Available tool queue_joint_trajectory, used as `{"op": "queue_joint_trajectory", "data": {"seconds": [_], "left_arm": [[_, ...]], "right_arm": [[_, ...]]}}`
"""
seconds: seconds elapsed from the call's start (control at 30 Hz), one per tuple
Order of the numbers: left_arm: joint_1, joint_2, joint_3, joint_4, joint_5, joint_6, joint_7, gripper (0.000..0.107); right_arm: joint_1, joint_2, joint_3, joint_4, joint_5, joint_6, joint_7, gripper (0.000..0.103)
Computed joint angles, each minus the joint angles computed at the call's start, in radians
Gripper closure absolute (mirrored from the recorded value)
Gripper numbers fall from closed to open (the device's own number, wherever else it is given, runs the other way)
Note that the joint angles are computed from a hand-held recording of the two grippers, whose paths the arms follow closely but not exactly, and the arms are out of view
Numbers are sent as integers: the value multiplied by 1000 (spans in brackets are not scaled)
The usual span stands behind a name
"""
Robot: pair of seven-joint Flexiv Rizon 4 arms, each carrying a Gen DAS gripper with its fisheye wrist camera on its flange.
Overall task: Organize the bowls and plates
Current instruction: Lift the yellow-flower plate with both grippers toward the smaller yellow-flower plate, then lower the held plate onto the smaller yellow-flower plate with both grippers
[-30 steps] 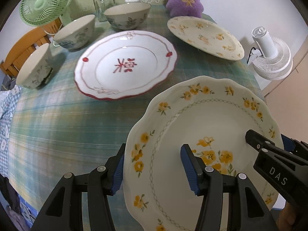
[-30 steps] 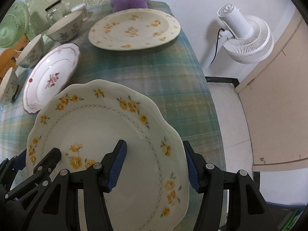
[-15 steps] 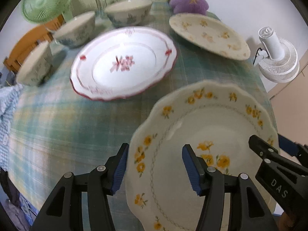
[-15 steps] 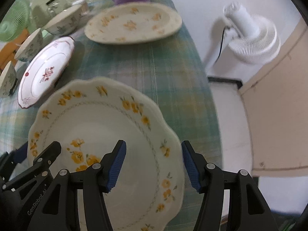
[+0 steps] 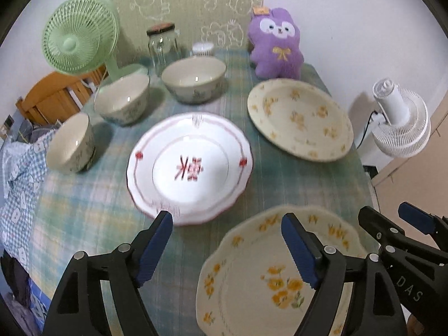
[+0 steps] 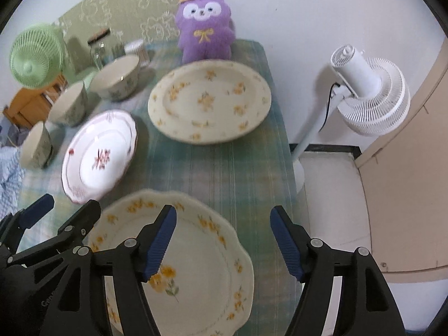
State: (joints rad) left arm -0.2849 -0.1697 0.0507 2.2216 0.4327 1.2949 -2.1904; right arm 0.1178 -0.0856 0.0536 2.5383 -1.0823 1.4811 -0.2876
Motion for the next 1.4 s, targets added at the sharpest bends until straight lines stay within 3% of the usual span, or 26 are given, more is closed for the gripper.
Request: {"op": "queue_joint_trajectory", "data": {"seconds": [0.3,0.47,0.8,0.87,1.0,1.2,1.33,1.4], "left_arm": [[-25,-93,23,-154,37,-42,-46,21],[-16,-168,20,-219,-26,-10,17,21],[-46,-359,60,-380,-163,41,158,21],[-35,-398,46,-414,-207,27,204,22],[-81,-470,101,-490,-220,24,222,23],[-97,-532,116,-553,-260,19,239,31],[-100,-559,109,-586,-279,-10,270,42],[-95,-570,102,-599,-289,-31,288,47]], "right_arm": [[17,-75,-33,-110,87,-2,-62,30],[40,-129,-118,-175,-31,32,-4,30],[65,-287,-216,-340,-136,52,53,30],[63,-330,-212,-375,-103,53,22,30],[89,-397,-240,-423,-14,67,-14,30],[69,-480,-185,-492,173,35,-137,30],[124,-497,-246,-499,196,50,-159,35],[126,-505,-233,-511,227,25,-199,39]]}}
